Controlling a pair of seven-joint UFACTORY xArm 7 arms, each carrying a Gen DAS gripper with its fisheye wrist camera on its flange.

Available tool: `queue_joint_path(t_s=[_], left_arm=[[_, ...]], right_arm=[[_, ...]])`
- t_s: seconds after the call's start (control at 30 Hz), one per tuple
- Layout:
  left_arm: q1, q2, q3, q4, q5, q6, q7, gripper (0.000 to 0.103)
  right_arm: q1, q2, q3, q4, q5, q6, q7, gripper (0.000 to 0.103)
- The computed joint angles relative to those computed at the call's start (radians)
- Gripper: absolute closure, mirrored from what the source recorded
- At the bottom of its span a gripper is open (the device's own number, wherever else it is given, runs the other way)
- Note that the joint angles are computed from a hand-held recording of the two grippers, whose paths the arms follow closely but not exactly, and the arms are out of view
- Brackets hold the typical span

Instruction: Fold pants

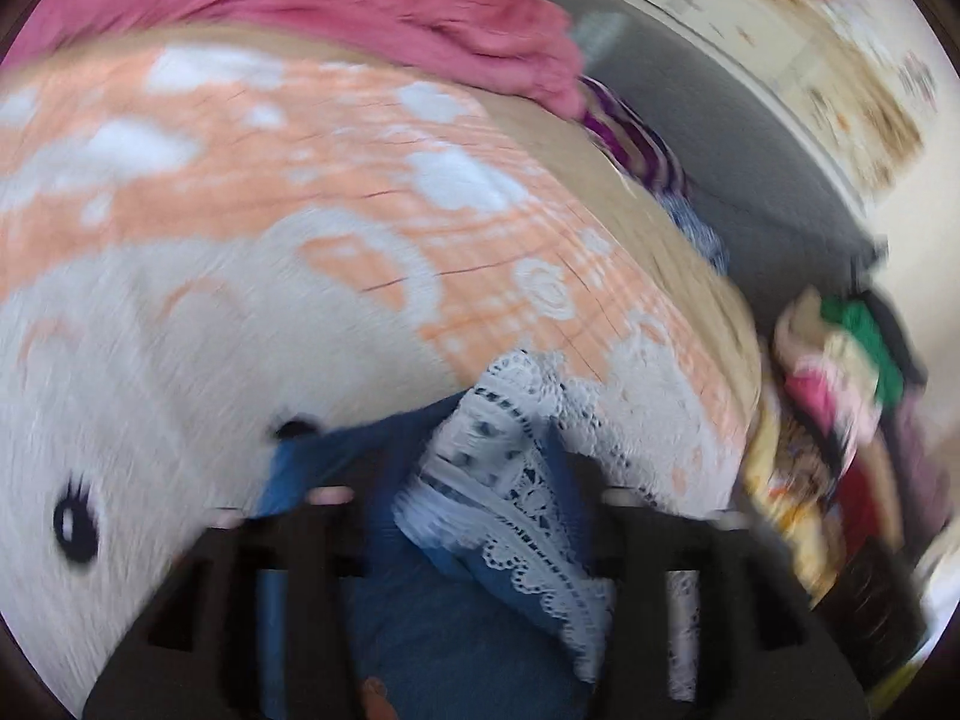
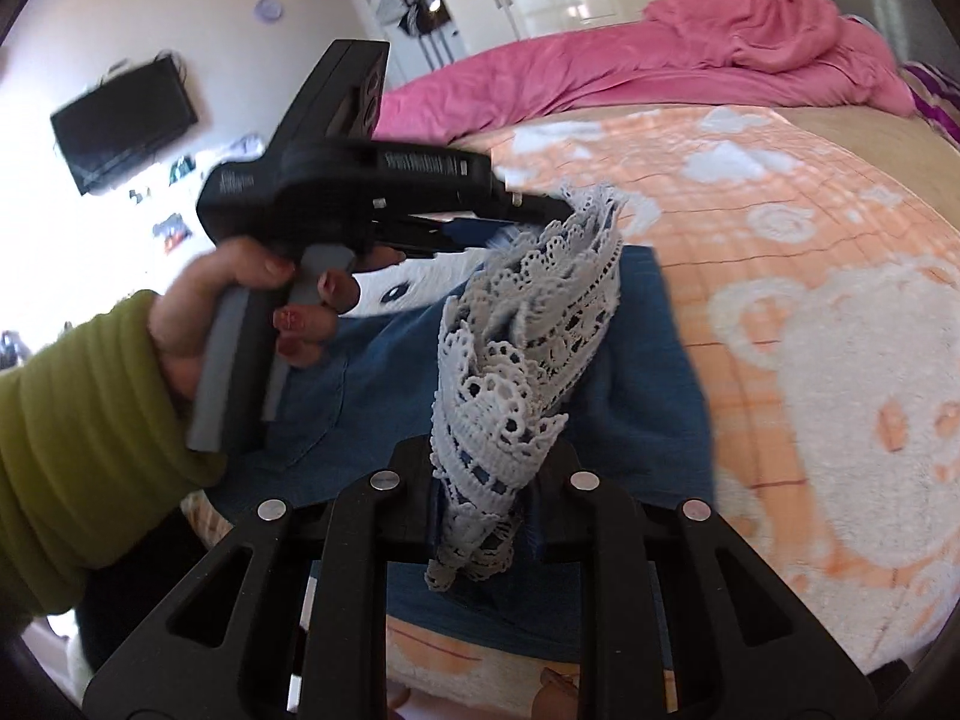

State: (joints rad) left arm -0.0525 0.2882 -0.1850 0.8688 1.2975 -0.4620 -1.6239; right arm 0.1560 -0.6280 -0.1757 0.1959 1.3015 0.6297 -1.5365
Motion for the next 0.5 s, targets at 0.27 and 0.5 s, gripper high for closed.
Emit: queue_joint_path(t_s=[0.27, 0.5], left_arm=[[0.05, 0.027, 0.051, -0.227, -0.242, -0.359, 0.06, 0.022], [0.061, 0.09, 0.053, -0.194, -0.211, -0.421, 0.017, 0.02]], right_arm=[[0.13, -0.105, 0.101, -0.086, -0.028, -0.102, -0.005, 0.085], [0.293, -0.118, 0.107, -0.13, -0.013, -0.239, -0.019, 0.079]])
